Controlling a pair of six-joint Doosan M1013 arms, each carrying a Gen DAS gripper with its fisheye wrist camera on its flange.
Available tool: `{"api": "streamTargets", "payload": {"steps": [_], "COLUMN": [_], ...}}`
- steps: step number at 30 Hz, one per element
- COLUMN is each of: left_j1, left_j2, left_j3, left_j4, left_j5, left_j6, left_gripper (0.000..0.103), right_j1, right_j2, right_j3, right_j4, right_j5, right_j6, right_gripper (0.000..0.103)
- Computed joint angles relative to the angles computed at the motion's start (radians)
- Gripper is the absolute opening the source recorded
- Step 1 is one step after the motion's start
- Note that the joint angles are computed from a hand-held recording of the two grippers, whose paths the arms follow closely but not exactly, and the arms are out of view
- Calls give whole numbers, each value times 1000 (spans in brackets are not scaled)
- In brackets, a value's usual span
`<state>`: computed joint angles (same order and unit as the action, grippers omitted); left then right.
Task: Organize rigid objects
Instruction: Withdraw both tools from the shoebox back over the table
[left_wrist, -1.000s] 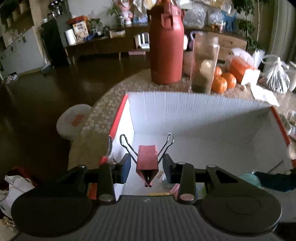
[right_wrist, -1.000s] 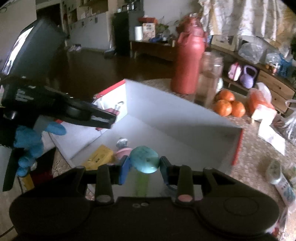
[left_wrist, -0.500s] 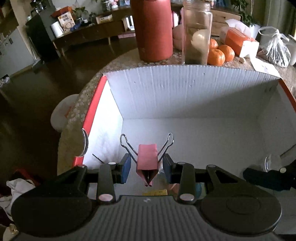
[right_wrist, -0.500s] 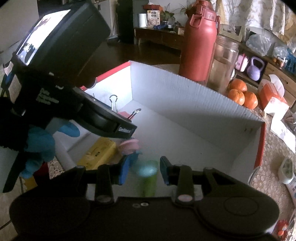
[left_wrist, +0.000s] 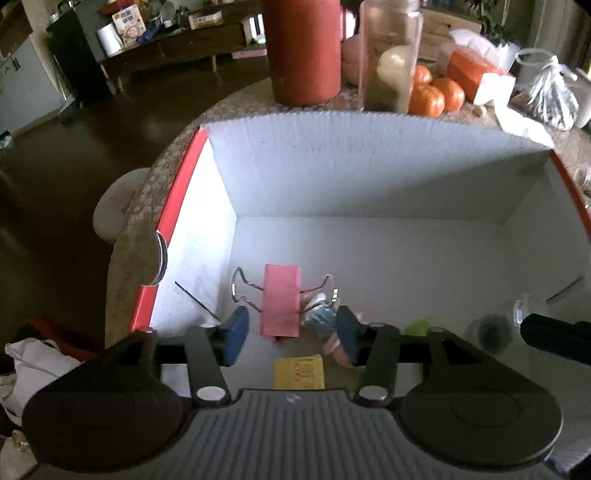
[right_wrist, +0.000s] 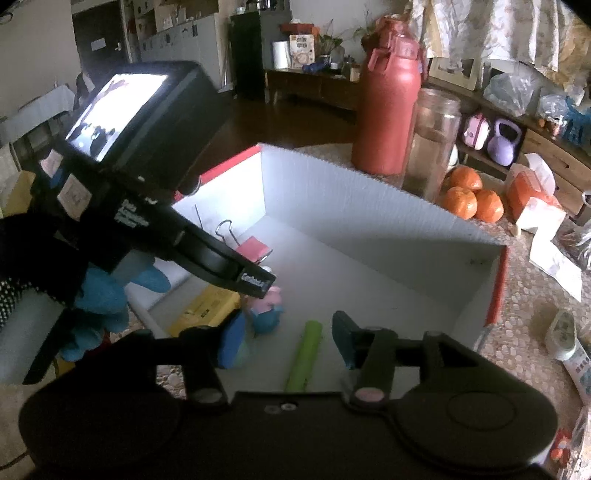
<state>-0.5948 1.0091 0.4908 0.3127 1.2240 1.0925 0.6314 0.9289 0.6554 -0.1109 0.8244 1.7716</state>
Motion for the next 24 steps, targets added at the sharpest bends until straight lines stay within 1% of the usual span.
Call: {"api": "streamTargets", "payload": {"steps": [2, 3, 5, 8, 13, 19, 20, 24], "left_j1": [-8, -12, -18, -23, -40, -65, -68, -84], "left_j2": [-17, -24, -44, -76, -131, -193, -198, -222], "left_j3": [27, 36, 66, 111, 187, 269, 275, 302], "left_j4": [30, 46, 69, 80, 117, 161, 166, 190], "left_j5": [-24, -34, -61, -105, -187, -282, -292, -326], "left_j6": [-13, -20, -37, -62, -102, -141, -147, -172], "left_gripper": [69, 71, 71, 71, 71, 71, 71, 71], "right_j1": [0, -1, -1, -1, -4, -9, -10, -13], "right_j2": [-17, -25, -47, -80, -131, -201, -213, -255], "right_j3": [25, 39, 72, 124, 198, 296, 312, 369], "right_j4": [-7, -10, -17, -37, -62, -99, -114, -155], "right_j5": [-17, -27, -52, -97, -159, -236, -248, -289], "right_j6": [12, 17, 27, 55, 91, 154, 170, 232], "right_gripper": [53, 53, 53, 63, 65, 73, 76, 80]}}
